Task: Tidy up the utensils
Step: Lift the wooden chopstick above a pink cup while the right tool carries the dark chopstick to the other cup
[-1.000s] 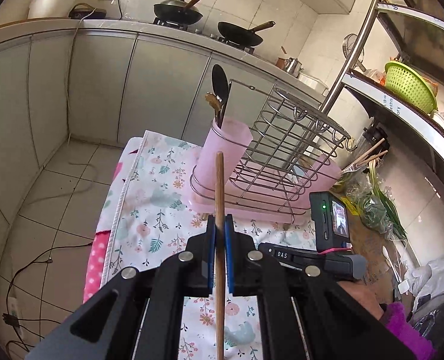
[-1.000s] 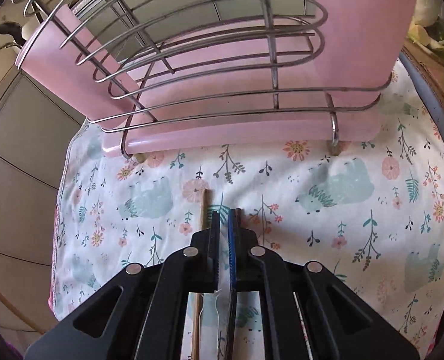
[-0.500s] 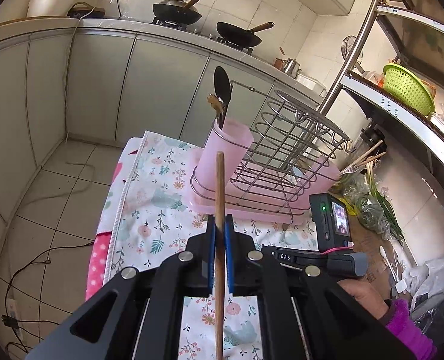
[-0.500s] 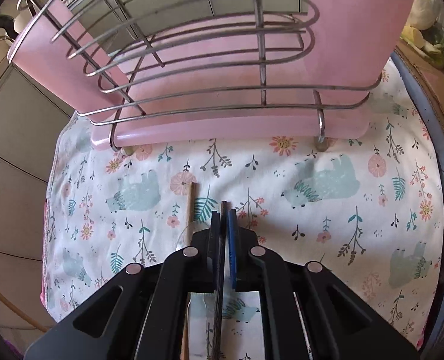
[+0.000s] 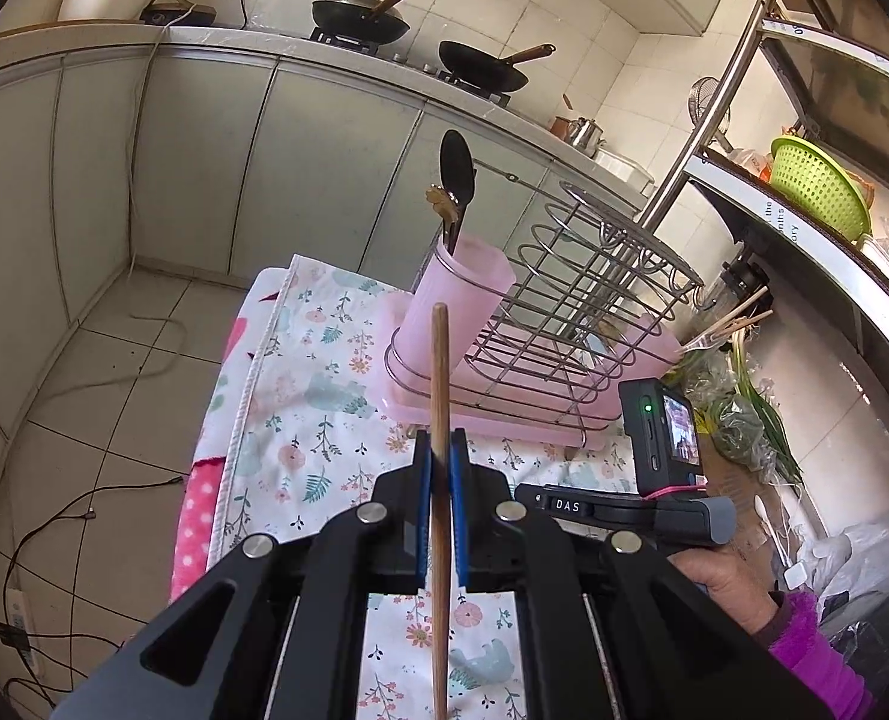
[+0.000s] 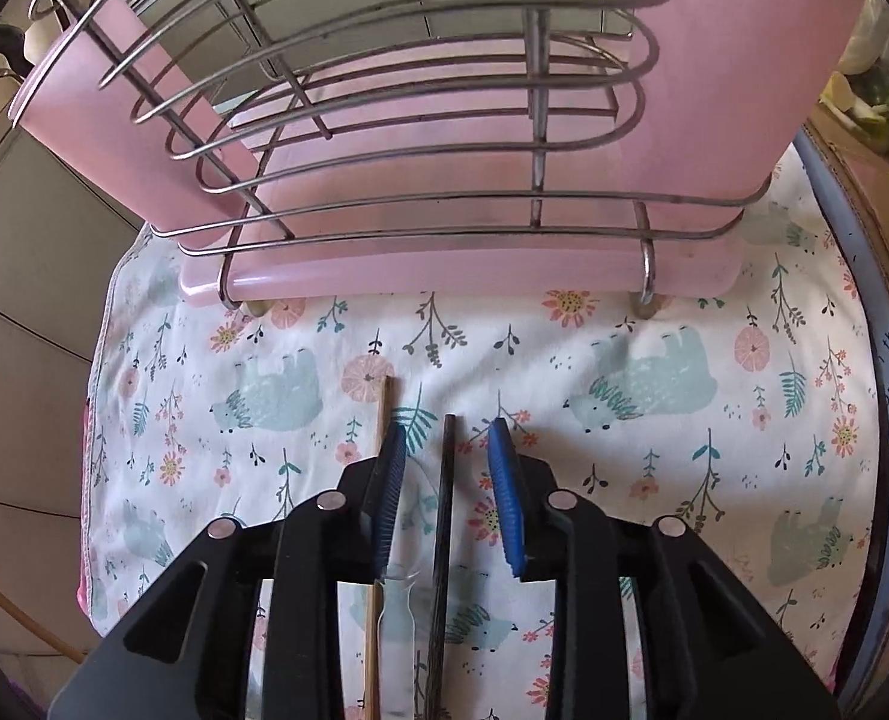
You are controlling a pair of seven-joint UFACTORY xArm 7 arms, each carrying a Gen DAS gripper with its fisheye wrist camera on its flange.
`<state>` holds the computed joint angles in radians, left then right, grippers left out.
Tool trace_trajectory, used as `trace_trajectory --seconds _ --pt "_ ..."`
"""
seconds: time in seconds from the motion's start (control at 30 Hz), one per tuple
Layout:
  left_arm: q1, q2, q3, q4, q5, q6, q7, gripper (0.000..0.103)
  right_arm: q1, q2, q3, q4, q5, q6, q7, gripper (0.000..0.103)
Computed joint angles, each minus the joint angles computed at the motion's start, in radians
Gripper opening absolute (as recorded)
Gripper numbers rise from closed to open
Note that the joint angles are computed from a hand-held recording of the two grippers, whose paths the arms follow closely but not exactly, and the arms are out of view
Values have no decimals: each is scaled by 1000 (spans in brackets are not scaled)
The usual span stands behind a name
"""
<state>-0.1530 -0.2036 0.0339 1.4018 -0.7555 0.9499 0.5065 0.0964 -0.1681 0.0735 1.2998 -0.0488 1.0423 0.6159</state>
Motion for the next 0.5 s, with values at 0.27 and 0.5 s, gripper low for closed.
trace_trajectory --seconds 0.27,0.5 --pt "6 14 -3 14 13 10 -21 5 8 15 11 -17 -43 -25 21 5" --pt "5 8 -18 14 42 -41 -36 5 9 -94 9 -151 -16 -185 47 4"
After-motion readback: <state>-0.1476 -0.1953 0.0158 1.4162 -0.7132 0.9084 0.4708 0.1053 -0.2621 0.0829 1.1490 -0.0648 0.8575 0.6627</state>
